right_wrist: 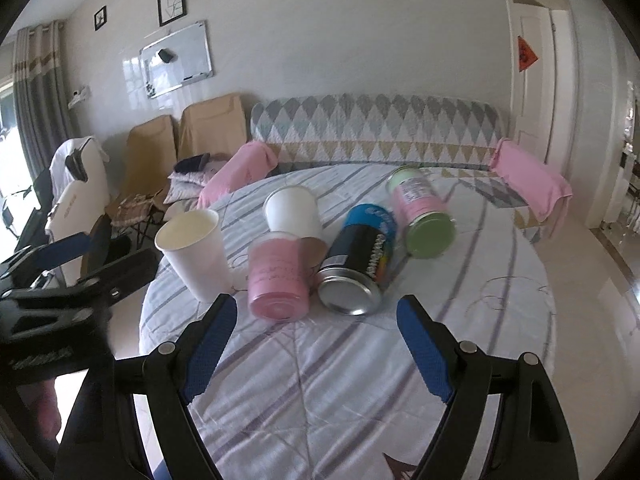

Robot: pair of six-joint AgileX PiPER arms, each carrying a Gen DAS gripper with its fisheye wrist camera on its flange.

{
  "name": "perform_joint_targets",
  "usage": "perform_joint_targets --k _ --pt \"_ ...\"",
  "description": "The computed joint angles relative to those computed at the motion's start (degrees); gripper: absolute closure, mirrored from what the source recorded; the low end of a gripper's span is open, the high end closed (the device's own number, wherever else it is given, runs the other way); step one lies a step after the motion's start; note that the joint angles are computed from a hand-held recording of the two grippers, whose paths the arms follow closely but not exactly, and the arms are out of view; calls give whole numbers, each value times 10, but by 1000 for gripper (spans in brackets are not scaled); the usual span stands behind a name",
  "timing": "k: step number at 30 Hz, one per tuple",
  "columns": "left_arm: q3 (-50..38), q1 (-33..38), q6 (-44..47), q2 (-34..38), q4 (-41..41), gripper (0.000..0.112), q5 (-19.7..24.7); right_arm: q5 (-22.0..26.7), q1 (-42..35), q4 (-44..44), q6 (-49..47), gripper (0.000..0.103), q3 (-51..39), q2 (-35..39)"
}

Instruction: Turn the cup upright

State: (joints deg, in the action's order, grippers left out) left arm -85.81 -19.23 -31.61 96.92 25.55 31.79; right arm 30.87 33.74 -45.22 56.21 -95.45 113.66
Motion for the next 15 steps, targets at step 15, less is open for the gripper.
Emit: perform_joint_targets --k 15 --pt "57 -48 -123 -62 116 9 -5 5 9 -114 132 20 87 -62"
